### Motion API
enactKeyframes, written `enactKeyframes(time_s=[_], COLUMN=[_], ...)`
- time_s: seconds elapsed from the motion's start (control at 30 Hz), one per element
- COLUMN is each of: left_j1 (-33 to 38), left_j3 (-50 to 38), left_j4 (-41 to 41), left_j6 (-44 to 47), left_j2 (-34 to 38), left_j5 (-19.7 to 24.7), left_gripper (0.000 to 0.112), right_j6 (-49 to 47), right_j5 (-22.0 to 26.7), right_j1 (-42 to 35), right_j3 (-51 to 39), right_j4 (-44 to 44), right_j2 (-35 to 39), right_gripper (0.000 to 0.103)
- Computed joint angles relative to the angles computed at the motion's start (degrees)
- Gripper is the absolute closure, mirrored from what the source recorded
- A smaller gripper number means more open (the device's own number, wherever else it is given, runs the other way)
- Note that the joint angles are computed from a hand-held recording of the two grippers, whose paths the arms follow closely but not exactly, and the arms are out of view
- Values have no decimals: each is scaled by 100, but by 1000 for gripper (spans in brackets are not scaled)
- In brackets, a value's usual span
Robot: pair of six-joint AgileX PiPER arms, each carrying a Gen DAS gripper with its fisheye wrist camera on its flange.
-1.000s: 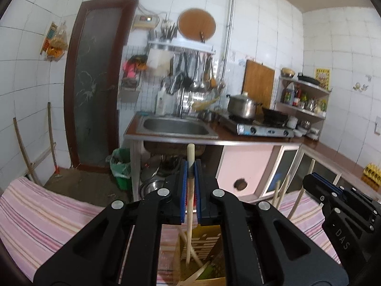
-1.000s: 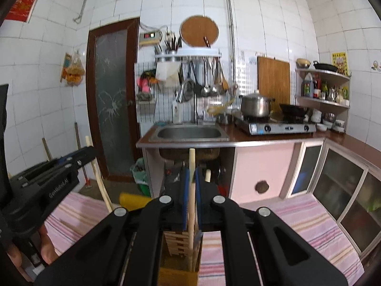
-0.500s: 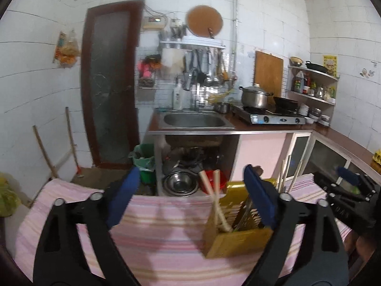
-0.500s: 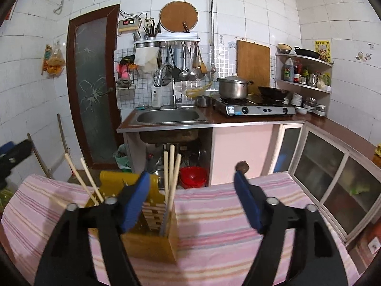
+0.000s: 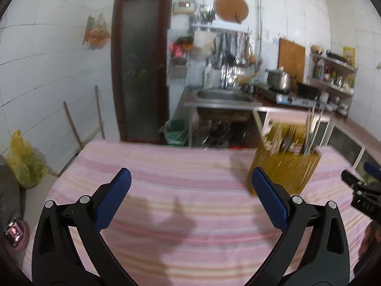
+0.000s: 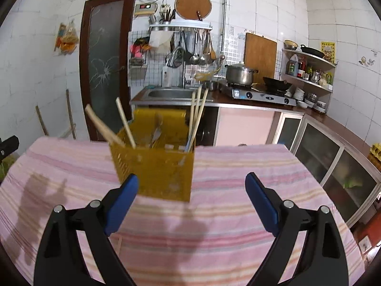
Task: Organize utensils
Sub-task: 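Move both open grippers back over the remaining chopstick and metal spoon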
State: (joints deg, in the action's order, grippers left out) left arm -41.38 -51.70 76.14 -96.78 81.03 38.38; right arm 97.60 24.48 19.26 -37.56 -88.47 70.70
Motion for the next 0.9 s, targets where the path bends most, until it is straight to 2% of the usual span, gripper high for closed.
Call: enactKeyframes(time_s=[0.1,0.33,0.5,0.77,0.9], left_j1=[91,-58,-88,-94,3], left_j3=[424,1165,1622,1887,1921], left_j4=[37,332,357,490,543], left_j6=[-169,-698,-1011,-1416,-1602], left_j2=[-129,-311,-354,125,400], left_j5=[-177,-75,-241,-577,-789], left_gripper=[15,15,15,15,15], right_j6=[480,1253,1726,1903,2230], right_j5=[217,583,817,994,846], right_j1=[374,942,1303,1656,1703], right_j3=[339,866,1138,1161,1130], right_j4=[-138,-307,-343,-128,-307], right_j2=[-19,68,169,620,949], right_gripper=[14,14,14,14,14])
